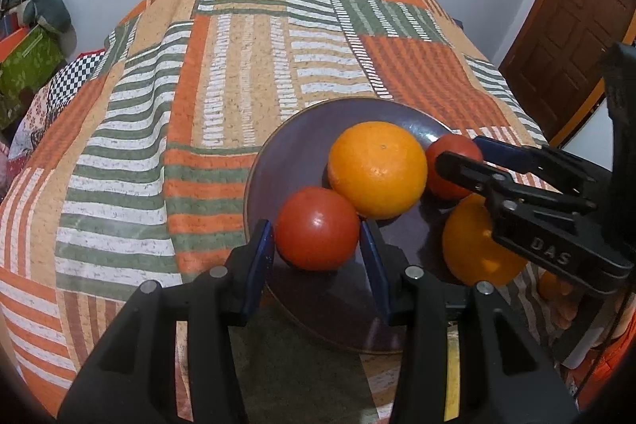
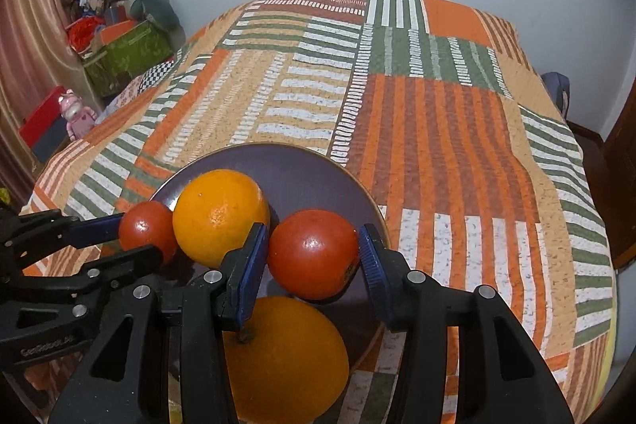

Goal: Organize fruits
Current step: 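Lower both tomatoes onto the purple plate beside the oranges and release, then grasp the yellow cylindrical fruit with the left gripper while the right gripper grasps a tangerine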

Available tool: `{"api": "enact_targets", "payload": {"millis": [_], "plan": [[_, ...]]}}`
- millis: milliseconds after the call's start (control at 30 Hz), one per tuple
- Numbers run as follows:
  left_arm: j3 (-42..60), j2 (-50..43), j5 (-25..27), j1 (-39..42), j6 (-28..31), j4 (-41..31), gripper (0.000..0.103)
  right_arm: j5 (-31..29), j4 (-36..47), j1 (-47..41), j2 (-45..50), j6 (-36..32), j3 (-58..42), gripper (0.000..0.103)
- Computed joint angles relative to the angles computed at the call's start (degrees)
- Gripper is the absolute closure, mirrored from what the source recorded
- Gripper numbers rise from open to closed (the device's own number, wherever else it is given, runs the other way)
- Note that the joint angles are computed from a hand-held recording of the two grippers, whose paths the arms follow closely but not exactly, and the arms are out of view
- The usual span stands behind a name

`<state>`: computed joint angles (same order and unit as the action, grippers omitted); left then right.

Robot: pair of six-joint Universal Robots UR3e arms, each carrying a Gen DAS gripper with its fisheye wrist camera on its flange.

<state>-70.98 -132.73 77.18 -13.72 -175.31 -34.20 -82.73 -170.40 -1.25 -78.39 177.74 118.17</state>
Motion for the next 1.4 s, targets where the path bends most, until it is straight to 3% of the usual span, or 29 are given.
{"api": "enact_targets", "payload": {"millis": [167, 533, 933, 1167, 1400], "plan": [[-0.3, 1.0, 0.9, -0.2, -1.1, -0.5, 0.056, -0.3, -0.4, -0.2, -2.9, 0.0, 1.2, 0.046], [-10.6, 11.9, 1.4, -0.2, -1.1, 1.8, 0.056, -1.4, 1.9, -1.0, -17.3, -0.7, 8.4, 0.046], [-25.2, 25.8, 2.0, -1.9, -0.2, 4.2, 0.046, -0.8, 12.7, -7.3, -42.9, -4.4, 20.4, 0.04], [-28.0, 25.8, 2.7, -4.5, -1.3, 4.6, 0.046, 3.2, 23.3, -14.9, -56.9, -7.8, 26.8, 0.04], [-29.2, 23.1, 2.3, -6.2, -2.4, 5.6, 0.046, 2.9, 27.2, -17.4, -63.0, -10.3, 32.9, 0.04]]}}
